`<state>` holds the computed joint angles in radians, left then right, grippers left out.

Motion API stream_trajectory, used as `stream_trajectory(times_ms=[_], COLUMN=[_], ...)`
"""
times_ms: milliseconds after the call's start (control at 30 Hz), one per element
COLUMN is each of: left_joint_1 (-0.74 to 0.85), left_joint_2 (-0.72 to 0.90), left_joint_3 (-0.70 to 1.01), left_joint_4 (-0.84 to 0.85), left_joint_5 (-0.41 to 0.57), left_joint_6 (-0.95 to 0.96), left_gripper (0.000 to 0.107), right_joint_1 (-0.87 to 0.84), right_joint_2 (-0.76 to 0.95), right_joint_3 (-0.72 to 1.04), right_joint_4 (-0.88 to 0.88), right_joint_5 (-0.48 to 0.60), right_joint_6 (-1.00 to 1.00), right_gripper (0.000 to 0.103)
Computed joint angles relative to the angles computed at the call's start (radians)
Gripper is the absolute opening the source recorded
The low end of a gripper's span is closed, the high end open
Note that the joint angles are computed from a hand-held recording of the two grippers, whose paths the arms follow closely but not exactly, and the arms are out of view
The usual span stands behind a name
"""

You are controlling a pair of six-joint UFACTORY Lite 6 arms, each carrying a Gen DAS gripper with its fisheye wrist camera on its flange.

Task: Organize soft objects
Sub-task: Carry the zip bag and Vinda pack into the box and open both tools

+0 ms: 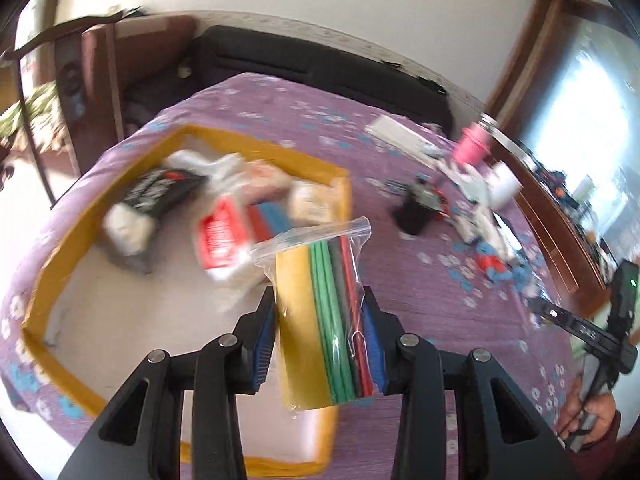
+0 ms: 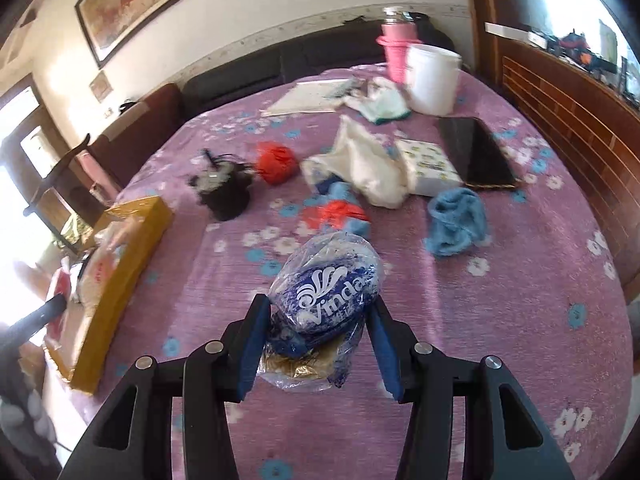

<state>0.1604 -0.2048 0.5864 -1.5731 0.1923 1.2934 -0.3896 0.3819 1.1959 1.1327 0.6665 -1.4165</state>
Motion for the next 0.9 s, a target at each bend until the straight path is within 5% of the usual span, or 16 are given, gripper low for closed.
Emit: stream_trajectory(times_ms=[267, 500, 600, 767, 900], left_joint_1=[0.278, 0.303, 0.295, 0.349, 0.393], left_joint_2=[0.156, 0.379, 0.450, 0.351, 0.150], left_joint_3=[0.051, 0.253, 0.331, 0.234, 0.087], left_joint_4=[0.070, 0.196, 0.287, 0.102, 0.003], left_joint_5=[0.105, 0.103, 0.104, 0.166, 0.160], left_joint_6=[0.019, -0.096, -0.199, 0.003, 0.129], left_gripper=[0.038, 0.039, 0.047, 0.051, 0.067], right_joint_1=[0.266, 0.560, 0.661, 0.803, 0.890], right_joint_2=[-0.068, -0.066, -0.025, 0.081, 0.190], right_joint_3=[-0.048, 0.002, 0.064, 0.186, 0.296], right_joint_4=[-0.006, -0.076, -0.137, -0.234, -0.354], right_joint_5=[-0.015, -0.103, -0.127, -0.093, -0.099], right_joint_6=[0.083, 0.232, 0.323, 0.441, 0.563], right_gripper=[0.053, 0.054, 0.054, 0.054, 0.054])
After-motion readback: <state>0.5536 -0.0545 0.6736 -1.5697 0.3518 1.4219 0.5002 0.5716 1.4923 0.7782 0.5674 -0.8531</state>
